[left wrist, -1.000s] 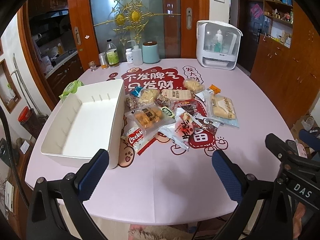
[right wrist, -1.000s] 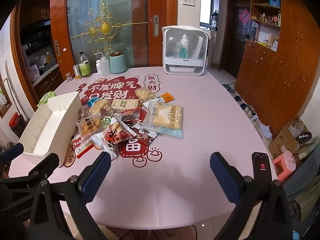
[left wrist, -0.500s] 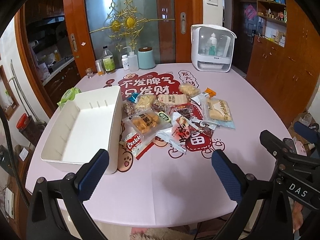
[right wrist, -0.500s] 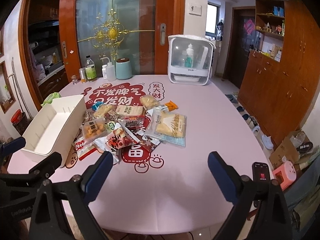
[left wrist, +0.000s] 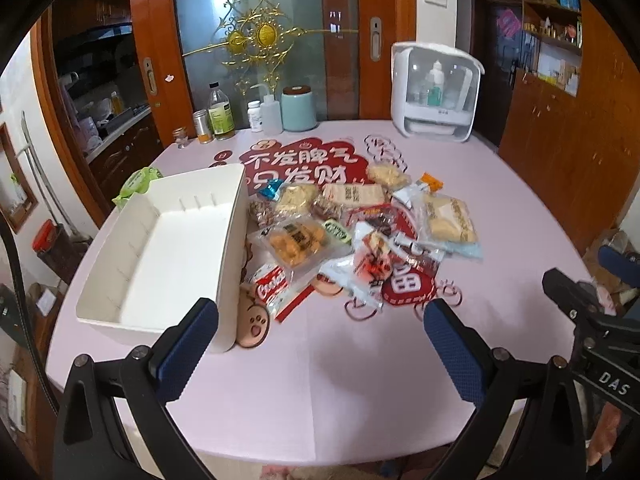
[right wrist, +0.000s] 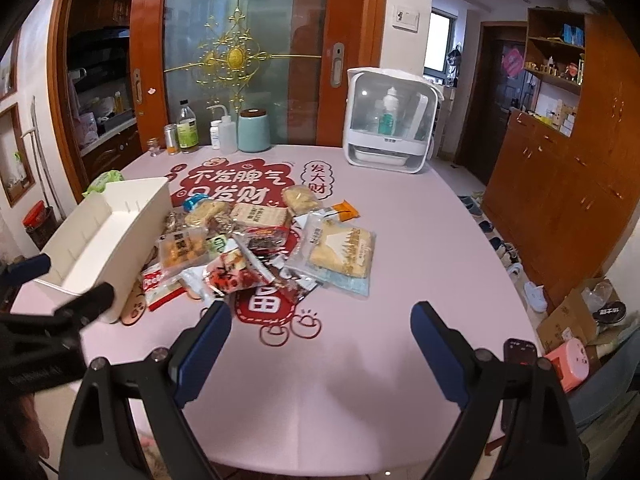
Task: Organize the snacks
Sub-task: 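Grasp the red-and-white bun bag with the left gripper while the right grasps the bread loaf bag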
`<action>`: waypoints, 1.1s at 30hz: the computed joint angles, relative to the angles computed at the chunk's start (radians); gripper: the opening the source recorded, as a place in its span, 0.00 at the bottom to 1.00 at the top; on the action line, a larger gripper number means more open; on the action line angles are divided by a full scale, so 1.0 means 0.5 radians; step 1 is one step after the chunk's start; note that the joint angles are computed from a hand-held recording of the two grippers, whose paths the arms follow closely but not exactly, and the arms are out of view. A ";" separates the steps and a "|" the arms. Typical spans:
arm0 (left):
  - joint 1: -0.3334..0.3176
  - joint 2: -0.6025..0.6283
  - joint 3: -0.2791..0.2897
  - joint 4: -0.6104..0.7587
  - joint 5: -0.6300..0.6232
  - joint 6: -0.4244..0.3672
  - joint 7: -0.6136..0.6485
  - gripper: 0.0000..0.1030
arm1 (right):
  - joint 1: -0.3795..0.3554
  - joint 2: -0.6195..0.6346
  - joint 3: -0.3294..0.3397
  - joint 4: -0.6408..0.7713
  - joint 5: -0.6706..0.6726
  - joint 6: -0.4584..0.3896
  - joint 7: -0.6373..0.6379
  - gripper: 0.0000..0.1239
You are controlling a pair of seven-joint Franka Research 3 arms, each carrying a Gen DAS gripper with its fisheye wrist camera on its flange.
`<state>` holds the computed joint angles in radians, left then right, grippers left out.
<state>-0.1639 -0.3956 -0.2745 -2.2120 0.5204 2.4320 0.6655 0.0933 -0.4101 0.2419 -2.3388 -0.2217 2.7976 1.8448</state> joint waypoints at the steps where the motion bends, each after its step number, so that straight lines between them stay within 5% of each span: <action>1: 0.008 0.007 0.005 0.002 0.010 0.021 -0.002 0.99 | -0.001 0.022 -0.008 0.018 0.005 -0.001 -0.005 0.74; 13: 0.054 0.286 0.029 0.307 0.118 -0.041 0.191 0.99 | 0.044 0.439 -0.194 0.455 0.107 -0.002 -0.118 0.74; 21: -0.015 0.688 0.149 0.659 -0.269 0.008 0.711 0.99 | 0.181 0.956 -0.386 1.093 0.522 -0.295 -0.431 0.74; 33: -0.054 1.187 0.161 1.017 -0.413 -0.171 0.952 0.99 | 0.188 1.501 -0.448 1.657 0.857 -0.743 -0.524 0.74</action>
